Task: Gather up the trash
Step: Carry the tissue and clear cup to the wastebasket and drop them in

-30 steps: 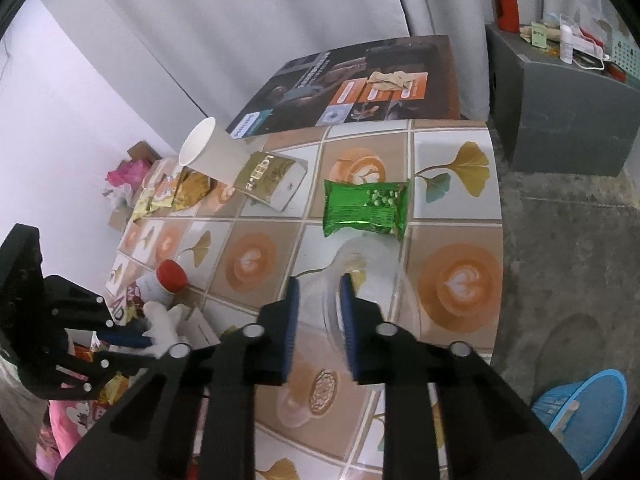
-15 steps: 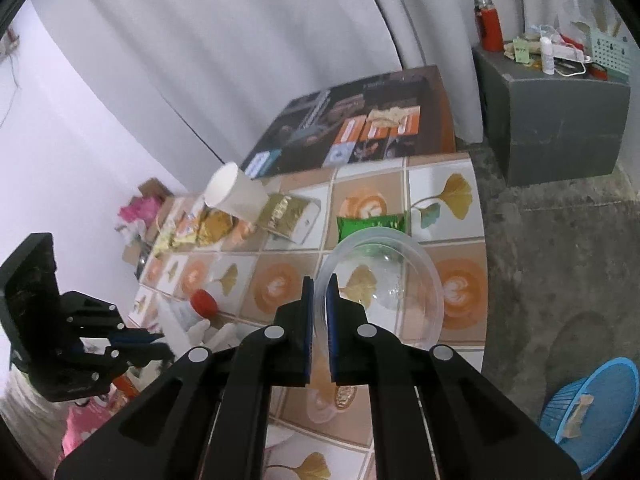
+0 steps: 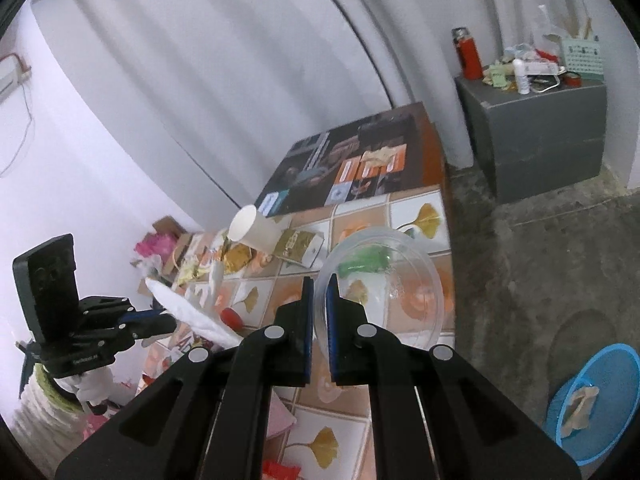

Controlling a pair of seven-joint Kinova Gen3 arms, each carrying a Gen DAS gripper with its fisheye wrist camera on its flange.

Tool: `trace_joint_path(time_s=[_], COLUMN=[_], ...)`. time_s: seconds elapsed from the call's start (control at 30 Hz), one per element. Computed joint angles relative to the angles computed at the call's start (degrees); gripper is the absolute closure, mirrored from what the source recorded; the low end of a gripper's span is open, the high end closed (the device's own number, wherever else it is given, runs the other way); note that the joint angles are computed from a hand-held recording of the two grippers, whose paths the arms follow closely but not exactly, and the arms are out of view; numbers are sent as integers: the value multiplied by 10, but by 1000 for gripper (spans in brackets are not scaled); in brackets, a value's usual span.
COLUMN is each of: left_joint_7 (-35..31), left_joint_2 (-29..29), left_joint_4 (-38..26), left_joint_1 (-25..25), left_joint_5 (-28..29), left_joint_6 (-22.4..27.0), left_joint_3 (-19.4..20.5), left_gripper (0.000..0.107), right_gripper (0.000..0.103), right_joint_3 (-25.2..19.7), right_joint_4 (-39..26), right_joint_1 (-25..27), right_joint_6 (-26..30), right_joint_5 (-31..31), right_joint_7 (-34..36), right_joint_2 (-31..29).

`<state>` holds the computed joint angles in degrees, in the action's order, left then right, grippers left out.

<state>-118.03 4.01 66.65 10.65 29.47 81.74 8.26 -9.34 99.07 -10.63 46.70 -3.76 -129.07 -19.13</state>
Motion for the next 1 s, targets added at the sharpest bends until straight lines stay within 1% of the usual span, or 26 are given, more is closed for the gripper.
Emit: trace_joint_path(time_s=[0.2,0.3,0.43,0.53,0.6,0.63,0.7,0.77,0.87,1.0], left_joint_7=[43,70,120,163,190,208,236,270,313,343], left_joint_2=[3,14,46,79,107,124,153,189,245,313], left_joint_4=[-17,-26,-46,-59,-71,-78,-91,-111,-154,-218], left_joint_1=[42,77,144,200,236,261,302,345,408,473], left_joint_5=[-7,-20,-58,-90,-104,-118,-140,-160,-192,-225], left_joint_6=[-12,-26,-53,-72,-80,-87,-98,-105,-104,-81], left_joint_3=[26,44,72,87,94,96,97,95,86,71], left_gripper=[105,105,105,105,105,105,105,105,105,105], right_gripper=[97,97,97,97,97,97,97,97,97,96], right_joint_3=[7,20,52,95,128,142,185,222,276,334], right_joint_4=[33,56,92,127,147,156,184,207,238,266], right_joint_1=[24,41,69,95,109,114,128,143,158,172], right_joint_6=[35,65,109,145,162,169,182,190,192,187], right_joint_5=[3,-2,-9,-12,-13,-13,-12,-7,6,31], right_joint_7=[-16,-19,-20,-22,-19,-16,-14,-11,-2,19], right_joint_2=[-82,-130,-197,-256,-284,-294,-320,-338,-352,-354])
